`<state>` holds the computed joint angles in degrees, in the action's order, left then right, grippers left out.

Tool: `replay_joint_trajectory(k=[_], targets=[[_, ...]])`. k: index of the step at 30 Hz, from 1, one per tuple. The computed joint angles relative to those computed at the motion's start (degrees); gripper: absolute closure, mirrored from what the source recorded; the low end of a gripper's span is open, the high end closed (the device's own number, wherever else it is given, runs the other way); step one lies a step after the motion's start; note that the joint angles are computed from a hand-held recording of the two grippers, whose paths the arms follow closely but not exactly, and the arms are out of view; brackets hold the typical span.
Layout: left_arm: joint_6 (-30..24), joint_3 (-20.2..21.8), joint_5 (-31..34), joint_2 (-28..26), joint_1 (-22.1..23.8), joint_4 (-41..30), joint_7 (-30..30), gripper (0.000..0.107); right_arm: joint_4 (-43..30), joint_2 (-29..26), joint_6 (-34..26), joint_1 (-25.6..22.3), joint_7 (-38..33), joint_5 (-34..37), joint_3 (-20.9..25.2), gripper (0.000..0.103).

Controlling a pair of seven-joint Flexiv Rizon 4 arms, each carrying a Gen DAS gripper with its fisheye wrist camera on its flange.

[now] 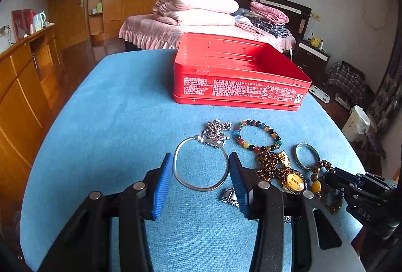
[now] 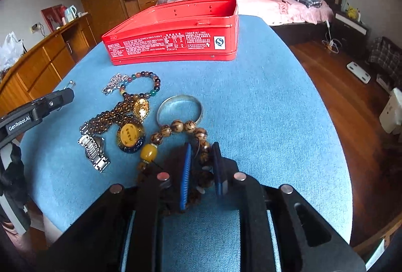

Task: Organize jewelry
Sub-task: 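Grasp the silver bangle with the left tool while the right tool grasps the wooden bead bracelet, then carry both items into the red tin and open both tools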

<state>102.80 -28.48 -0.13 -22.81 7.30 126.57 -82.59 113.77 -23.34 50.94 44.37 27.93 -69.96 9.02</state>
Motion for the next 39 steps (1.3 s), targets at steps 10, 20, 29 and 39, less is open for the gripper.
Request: replay_joint_trajectory(k=[10,20,29,39], targets=[[0.4,-1.9,0.3,0.2,1.6,-0.7,-0.8,0.062,-1.0,2.7,-4.3,-0.2,-0.5,-3.3,0.3,0.092],[-0.3,-4.3,0.3,0.5,2.4,-4.8,-0.3,0.062,-5.0,3.2,-5.8,-1.5,-5.3,-5.4,-0.1,0.092],[-4.6,1.9,-4.6,-3.2,-6.5,-14.7,3.6,0.062,-9.4,1.7,-0.5,-4.7,-8.1,-7.4,-2.3,0.092],[-11.3,14.6,-10.8,-9.7,-19.6,-28.8,6.0,0.062,-15.2,-0.8,5.2,-7.8,-10.5,-8.7,-5.6,0.092]])
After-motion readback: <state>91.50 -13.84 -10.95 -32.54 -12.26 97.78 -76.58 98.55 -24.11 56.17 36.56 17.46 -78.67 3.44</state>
